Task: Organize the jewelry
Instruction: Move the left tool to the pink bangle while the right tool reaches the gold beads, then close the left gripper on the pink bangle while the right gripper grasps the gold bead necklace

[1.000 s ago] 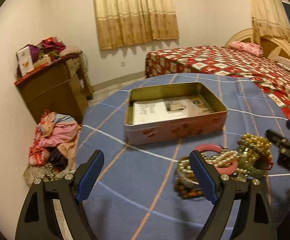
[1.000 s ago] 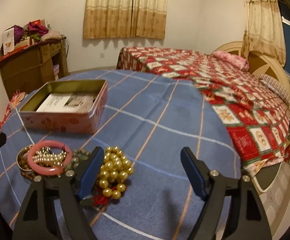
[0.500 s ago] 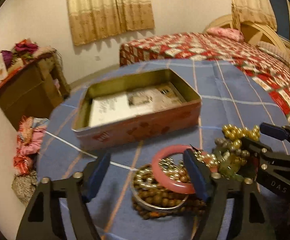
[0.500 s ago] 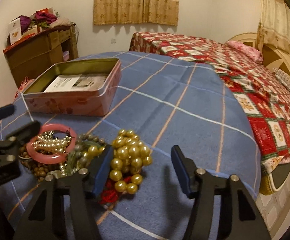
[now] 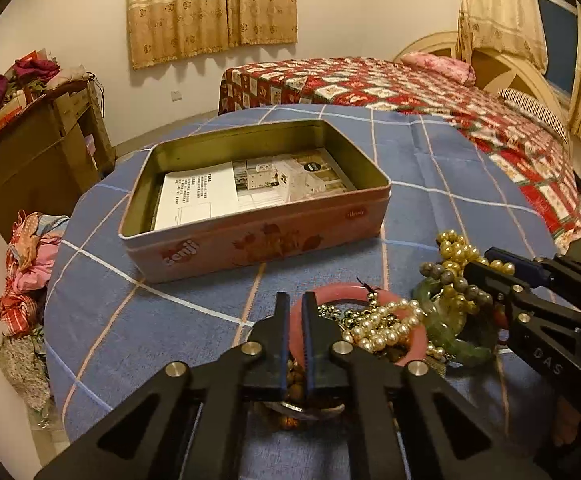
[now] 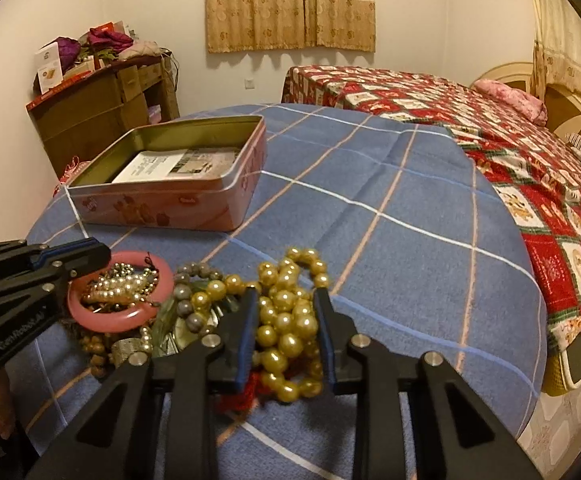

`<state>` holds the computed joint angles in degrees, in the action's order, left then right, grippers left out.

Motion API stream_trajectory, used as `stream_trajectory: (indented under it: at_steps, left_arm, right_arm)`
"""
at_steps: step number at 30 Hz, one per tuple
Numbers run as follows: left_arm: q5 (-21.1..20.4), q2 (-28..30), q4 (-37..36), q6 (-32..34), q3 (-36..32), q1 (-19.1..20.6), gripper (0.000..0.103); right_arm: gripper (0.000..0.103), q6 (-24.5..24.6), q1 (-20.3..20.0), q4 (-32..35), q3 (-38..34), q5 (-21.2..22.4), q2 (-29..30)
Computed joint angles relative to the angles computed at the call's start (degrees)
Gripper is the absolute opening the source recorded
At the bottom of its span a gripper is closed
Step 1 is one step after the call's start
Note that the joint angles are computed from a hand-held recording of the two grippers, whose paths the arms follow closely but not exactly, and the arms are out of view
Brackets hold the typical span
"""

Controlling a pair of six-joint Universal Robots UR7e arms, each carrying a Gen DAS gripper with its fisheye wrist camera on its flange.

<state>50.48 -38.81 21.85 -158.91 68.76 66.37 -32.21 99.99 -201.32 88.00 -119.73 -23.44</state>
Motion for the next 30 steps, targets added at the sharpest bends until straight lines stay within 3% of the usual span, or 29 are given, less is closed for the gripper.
stream_trajectory:
  at_steps: [2,7,8,11,22,23,25,27,30]
  left_arm:
    - [-0.3,-0.7,-0.8,0.6,0.9,-0.2,0.000]
    - [-1.0,-1.1,-1.0,0.0,1.1,0.1,0.000]
    - [-1.9,-0.8,-0.7,-0.3,0.7,0.1,0.000]
    - [-2.5,0.3,1.6,-1.7,-1.1,0.4,0.000]
    - [-4.1,1.2,3.5,-3.1,-3.0,0.3,0.002]
    - [-4.7,1.1,3.4,-3.2,-2.8,0.2,0.009]
    - [-5.9,0.4,1.5,-2.3,-1.7,-0.1,0.032]
    - [-6.3,-0.5,-1.0,-0.7,-0.2,-0.4,0.076]
    - [-3.5,-2.0,-3.6,1.7,1.7,-0.5,0.078]
  right_arm:
    - [0.022,-0.5,0.1,-0.1,-0.3,-0.3,0.1]
    - [0.022,0.4,0.0,0.6,-0.5,-1.1,0.0]
    - [0.027,0.8,0.1,1.2,-0.9,-1.9,0.1]
    - [0.052,1.2,0.1,0.6,-1.4,-3.6,0.5]
    - [0.047,3.0,-0.5,4.5,-0.7,-1.4,-0.7]
    - [0.047,2.9,-0.5,4.4,-0.7,-1.5,-0.6]
    - [0.047,2.8,-0.4,4.4,-0.8,-1.7,-0.5]
    - [0.047,2.8,-0.5,4.4,-0.8,-1.7,-0.5]
    - [0.047,2.7,-0.4,4.2,-0.9,-1.8,-0.5]
